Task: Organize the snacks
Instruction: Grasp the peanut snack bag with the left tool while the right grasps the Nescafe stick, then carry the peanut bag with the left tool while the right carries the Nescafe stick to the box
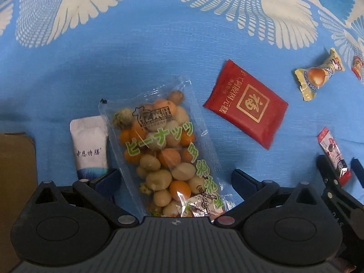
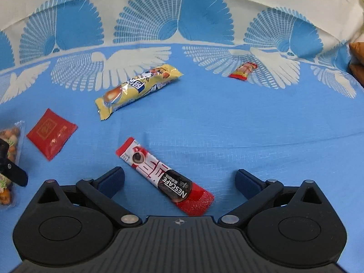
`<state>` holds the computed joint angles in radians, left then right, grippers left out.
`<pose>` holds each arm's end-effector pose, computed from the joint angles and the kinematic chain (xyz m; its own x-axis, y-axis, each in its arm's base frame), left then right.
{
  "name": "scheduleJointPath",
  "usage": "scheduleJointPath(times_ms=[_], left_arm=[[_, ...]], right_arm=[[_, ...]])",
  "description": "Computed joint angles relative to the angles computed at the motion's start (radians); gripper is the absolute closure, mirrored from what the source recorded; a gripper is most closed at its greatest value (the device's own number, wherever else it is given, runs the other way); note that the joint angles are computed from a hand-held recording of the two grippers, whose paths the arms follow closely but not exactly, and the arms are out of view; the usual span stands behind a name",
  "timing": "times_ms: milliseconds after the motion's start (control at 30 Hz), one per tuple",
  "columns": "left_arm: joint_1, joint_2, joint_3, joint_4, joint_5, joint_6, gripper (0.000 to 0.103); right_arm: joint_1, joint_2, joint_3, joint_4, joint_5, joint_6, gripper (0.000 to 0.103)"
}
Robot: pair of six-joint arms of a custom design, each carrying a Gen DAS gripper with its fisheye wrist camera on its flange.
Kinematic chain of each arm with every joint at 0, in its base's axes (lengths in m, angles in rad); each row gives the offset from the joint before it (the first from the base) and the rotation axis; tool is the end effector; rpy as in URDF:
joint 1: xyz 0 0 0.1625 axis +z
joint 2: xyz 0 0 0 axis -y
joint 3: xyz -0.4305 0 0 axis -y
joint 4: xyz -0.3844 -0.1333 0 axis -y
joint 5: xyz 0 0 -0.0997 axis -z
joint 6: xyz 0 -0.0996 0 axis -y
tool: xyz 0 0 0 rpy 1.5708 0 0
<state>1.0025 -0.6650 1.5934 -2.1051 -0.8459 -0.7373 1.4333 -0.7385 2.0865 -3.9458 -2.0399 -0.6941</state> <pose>-0.1724 -0.6404 0.0132 -0.6997 -0.0661 -0.7114 0.0358 0.9912 -0.1273 0.0147 -0.5380 0.1168 -0.6837 0.0607 0.7272 -0.4768 0.7173 -0.5081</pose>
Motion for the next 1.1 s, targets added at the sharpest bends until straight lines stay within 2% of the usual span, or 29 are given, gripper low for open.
scheduleJointPath(times_ms=[100,167,200,233,267,300,333,367,400,433,500,633,767,933,1100], left_arm=[[-0.003,0.010,-0.005,0.005,0.013,0.004,0.000],[-0.007,0.006,-0.004,0.019,0.016,-0.009,0.003],[-0.012,0.001,-0.002,0.031,0.018,-0.017,0.013],[-0.023,-0.004,-0.003,0.038,0.016,-0.023,0.023],[-0.032,-0.014,0.009,0.024,0.025,-0.014,0.026],[-0.040,-0.025,0.031,-0.008,0.033,0.007,0.035],[-0.045,-0.038,0.050,-0.037,0.031,0.030,0.040],[-0.048,-0.052,0.067,-0.054,0.023,0.043,0.042],[-0.054,-0.069,0.082,-0.052,0.017,0.035,0.053],[-0.057,-0.089,0.100,-0.059,0.000,0.039,0.058],[-0.065,-0.136,0.148,-0.088,-0.024,0.051,0.063],[-0.107,-0.232,0.264,-0.148,-0.027,0.075,0.066],[-0.157,-0.325,0.348,-0.185,-0.051,0.076,0.067],[-0.240,-0.496,0.454,-0.178,-0.083,0.028,0.067],[-0.344,-0.710,0.550,-0.084,-0.068,-0.057,0.068]], right_arm=[[-0.012,0.013,0.014,-0.056,0.034,-0.034,0.000],[-0.012,0.006,0.029,-0.061,0.049,-0.050,0.012],[-0.008,-0.004,0.038,-0.058,0.059,-0.066,0.036],[0.002,-0.008,0.049,-0.057,0.063,-0.084,0.066],[0.014,-0.003,0.052,-0.063,0.047,-0.102,0.071],[0.023,0.005,0.049,-0.072,0.029,-0.116,0.077],[0.027,0.009,0.054,-0.083,0.023,-0.122,0.083],[0.030,0.008,0.063,-0.090,0.016,-0.108,0.085],[0.037,0.007,0.065,-0.089,0.001,-0.087,0.085],[0.046,0.002,0.072,-0.090,-0.019,-0.055,0.086],[0.052,-0.019,0.110,-0.106,-0.012,0.019,0.086],[0.080,-0.051,0.186,-0.151,-0.012,0.140,0.086],[0.136,-0.068,0.258,-0.201,-0.034,0.221,0.086],[0.251,-0.091,0.340,-0.265,-0.083,0.343,0.086],[0.427,-0.106,0.397,-0.312,-0.150,0.438,0.086]])
